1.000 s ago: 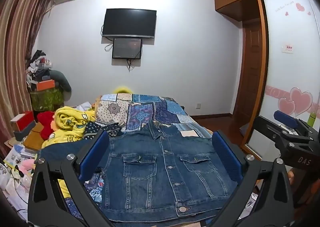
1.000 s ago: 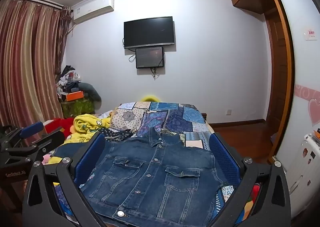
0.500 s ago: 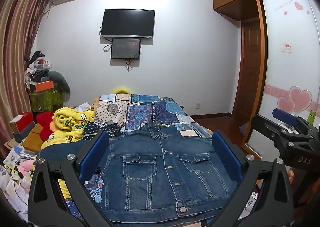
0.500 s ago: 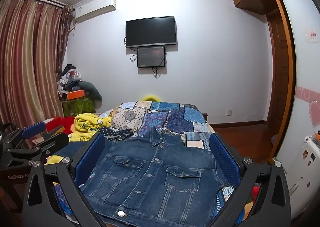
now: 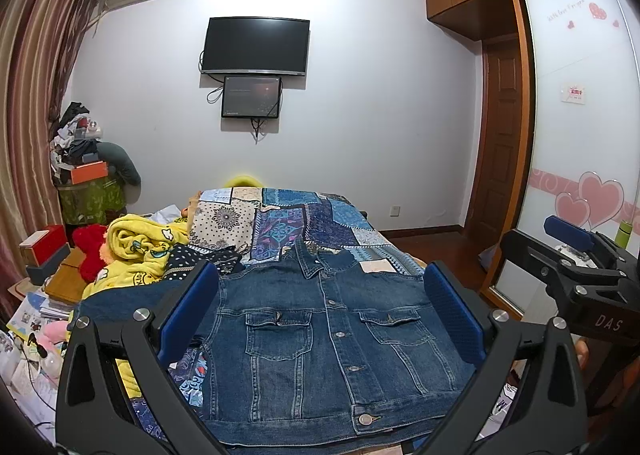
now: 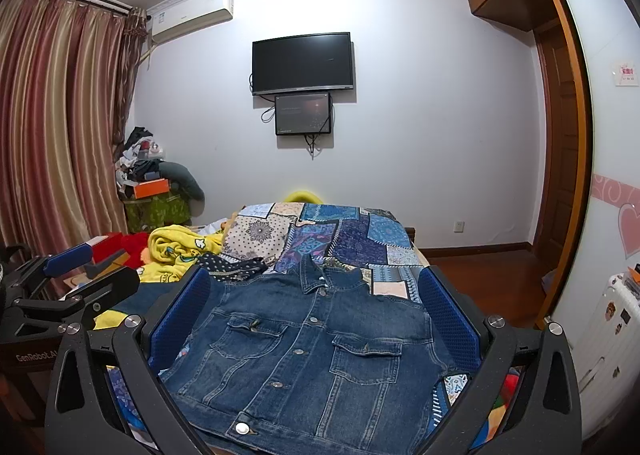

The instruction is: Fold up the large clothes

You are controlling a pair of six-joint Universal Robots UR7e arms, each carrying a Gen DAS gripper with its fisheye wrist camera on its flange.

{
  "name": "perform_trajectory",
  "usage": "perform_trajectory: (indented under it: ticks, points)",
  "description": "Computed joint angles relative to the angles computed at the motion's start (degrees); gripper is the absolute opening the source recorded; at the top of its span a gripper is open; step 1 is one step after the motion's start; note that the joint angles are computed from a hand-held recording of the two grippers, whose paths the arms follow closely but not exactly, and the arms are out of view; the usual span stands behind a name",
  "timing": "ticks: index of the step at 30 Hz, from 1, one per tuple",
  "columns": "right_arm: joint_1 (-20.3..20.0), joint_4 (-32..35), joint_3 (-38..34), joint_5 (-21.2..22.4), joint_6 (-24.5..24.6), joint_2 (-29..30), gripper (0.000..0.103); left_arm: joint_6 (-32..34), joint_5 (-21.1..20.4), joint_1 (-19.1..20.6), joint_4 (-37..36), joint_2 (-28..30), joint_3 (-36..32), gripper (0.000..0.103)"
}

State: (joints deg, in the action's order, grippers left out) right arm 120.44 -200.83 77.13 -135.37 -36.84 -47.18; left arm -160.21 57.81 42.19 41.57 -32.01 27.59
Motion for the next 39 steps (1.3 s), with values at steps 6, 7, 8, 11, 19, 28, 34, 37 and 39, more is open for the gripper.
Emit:
perform_trajectory:
  ticks: [6, 7, 8, 11, 19, 28, 34, 37, 39]
  points:
    - [-0.30, -0.26, 0.22, 0.18, -0.19, 0.06, 0.103, -0.26, 0.09, -0.04, 1.25, 0.49, -1.14, 0.103]
    - [-0.36, -0.26, 0.19, 0.24, -0.11, 0.12, 0.103, -0.29, 0.09, -0.02, 1.22, 0.45, -1.10, 0.103]
    - [-0.36, -0.26, 0.19, 0.24, -0.11, 0.12, 0.103, -0.26, 0.08, -0.04, 1.10, 0.43, -0.97, 0.103]
    - [-0.32, -0.26, 0.13, 0.12, -0.26, 0.14, 0.103, -0.29, 0.10, -0.02, 1.02, 0.34, -0.79, 0.103]
    - [-0.37, -0.20, 0.13, 0.16, -0.16, 0.12, 0.103, -0.20, 0.02, -0.02, 0.79, 0.22, -0.51, 0.103]
    - [-0.29, -0.20, 0.23, 0.06, -0.12, 0.04, 0.103, -0.32, -0.22, -0.10, 1.17, 0.57, -1.25, 0.103]
    - [-0.33, -0.16, 0.27, 0.05, -0.08, 0.01, 0.103, -0.30, -0.19, -0.10, 0.93, 0.39, -0.84, 0.103]
    - [-0.40, -0.16, 0.42, 0.16, -0.01, -0.10, 0.103, -0.28, -0.21, -0.11, 0.91, 0.40, -0.85, 0.103]
    - [-0.39, -0.16, 0.40, 0.14, -0.06, -0.08, 0.103, -0.36, -0.17, -0.09, 0.95, 0.37, -0.82, 0.103]
